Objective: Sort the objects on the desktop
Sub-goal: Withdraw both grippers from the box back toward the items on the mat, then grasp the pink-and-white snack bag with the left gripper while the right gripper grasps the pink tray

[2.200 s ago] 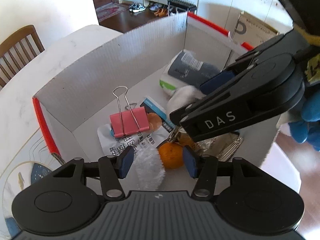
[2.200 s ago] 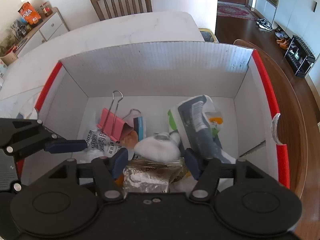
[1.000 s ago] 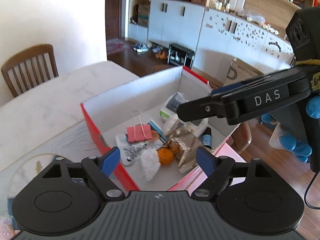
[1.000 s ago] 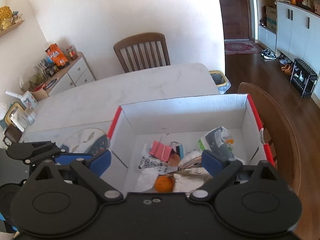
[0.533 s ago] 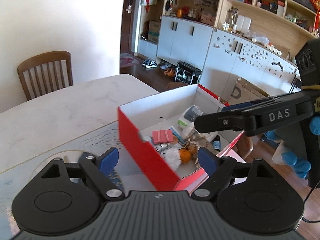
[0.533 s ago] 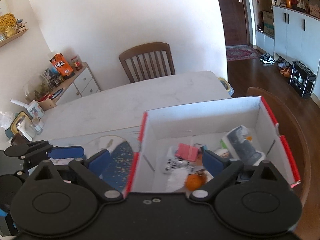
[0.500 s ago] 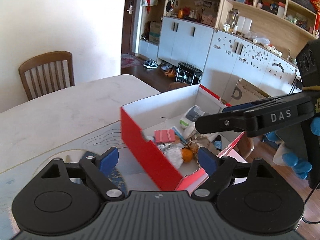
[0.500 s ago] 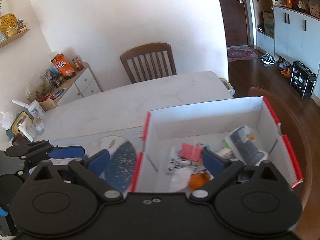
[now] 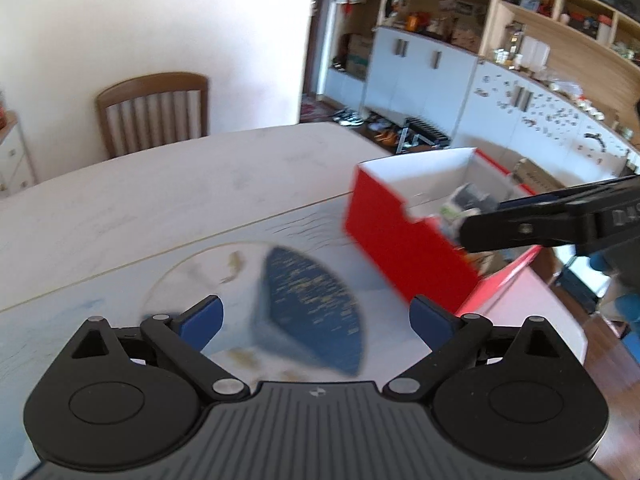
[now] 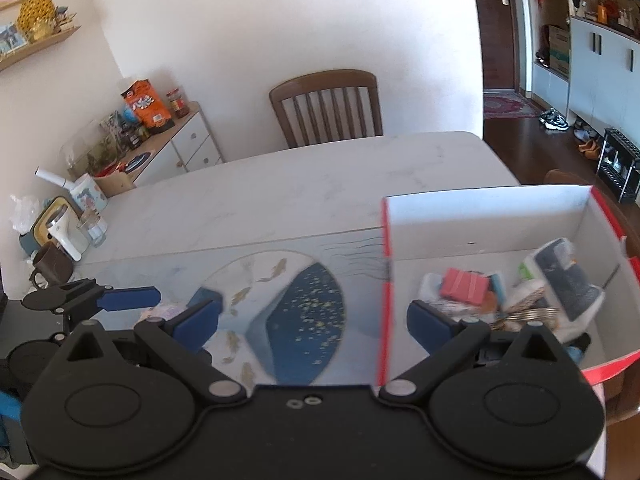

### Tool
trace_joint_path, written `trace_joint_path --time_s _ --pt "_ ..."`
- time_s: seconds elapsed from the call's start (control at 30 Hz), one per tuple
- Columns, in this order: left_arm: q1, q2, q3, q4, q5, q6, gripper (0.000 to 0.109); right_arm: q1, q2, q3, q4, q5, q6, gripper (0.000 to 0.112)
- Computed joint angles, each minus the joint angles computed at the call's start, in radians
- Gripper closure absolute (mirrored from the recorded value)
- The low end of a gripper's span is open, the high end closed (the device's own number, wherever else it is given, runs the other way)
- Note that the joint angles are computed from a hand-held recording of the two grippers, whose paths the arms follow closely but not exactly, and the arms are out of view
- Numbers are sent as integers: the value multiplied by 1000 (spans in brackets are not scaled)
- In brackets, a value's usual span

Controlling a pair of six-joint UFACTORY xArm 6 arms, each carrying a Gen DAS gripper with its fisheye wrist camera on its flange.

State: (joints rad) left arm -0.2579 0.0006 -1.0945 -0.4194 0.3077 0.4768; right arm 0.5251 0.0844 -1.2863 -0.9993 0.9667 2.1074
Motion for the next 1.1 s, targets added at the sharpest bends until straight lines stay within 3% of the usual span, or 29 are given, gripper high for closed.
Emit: trace_joint_path --time_s 0.23,0.53,1.1 --pt "103 -7 41 74 -6 -25 8 -17 150 -173 56 -38 -75 11" --pt "216 74 13 172 -8 -43 8 -32 341 -412 171 -50 -208 12" --pt "258 226 -90 253 17 -63 8 -58 698 -881 383 24 -423 13"
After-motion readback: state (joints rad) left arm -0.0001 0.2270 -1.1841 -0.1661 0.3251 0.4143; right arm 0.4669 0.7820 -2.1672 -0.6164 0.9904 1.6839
